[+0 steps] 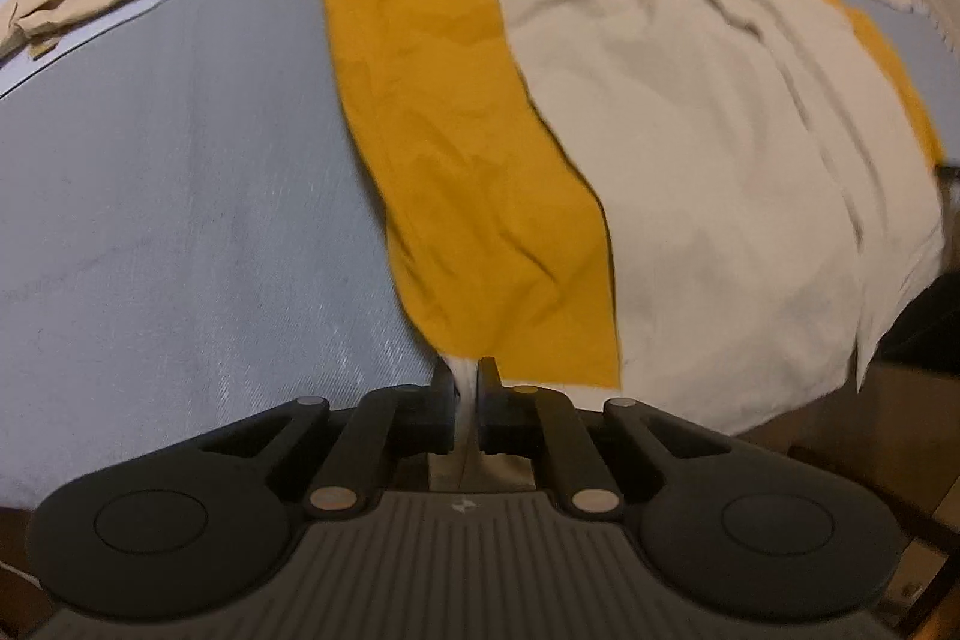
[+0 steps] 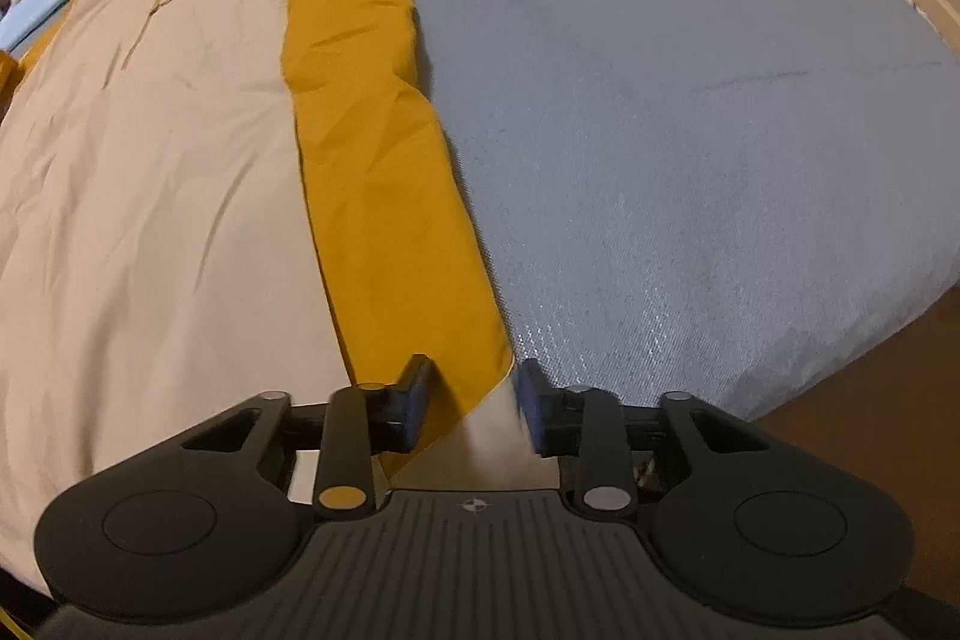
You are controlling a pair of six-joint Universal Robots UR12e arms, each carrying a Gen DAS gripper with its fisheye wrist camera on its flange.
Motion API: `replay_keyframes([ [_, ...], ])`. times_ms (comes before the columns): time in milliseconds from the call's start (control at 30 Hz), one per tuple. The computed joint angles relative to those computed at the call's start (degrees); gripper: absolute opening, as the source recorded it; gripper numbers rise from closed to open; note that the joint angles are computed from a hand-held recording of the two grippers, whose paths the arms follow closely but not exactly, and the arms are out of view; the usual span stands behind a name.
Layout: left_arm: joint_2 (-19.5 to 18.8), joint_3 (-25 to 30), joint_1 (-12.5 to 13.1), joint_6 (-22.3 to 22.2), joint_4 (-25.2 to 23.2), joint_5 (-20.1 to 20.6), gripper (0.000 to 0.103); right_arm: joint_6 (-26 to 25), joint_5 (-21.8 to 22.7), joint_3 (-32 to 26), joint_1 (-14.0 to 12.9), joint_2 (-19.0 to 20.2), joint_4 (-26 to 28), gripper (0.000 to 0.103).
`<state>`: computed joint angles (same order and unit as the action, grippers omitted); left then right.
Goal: Fold large clothes
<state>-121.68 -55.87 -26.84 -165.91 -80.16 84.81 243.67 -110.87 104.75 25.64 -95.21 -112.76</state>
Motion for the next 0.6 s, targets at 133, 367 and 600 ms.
replay_keyframes([
  [133, 0.1, -0.2, -1.7, 2.3, -1.0, 6.8, 0.011, 0.2, -0.8, 0.1, 0.1, 0.2, -0.6, 0.007],
  [367, 2.2, -3.7, -0.7, 0.7, 12.6, -1.1, 0.013, 1.8, -10.6, -3.2, 2.1, 2.8, 5.2, 0.007],
  [600, -2.0, 1.6, -2.9, 3.3, 2.0, 5.1, 0.03, -4.1, -6.6, 1.2, 1.4, 1.4, -11.8, 0.049],
])
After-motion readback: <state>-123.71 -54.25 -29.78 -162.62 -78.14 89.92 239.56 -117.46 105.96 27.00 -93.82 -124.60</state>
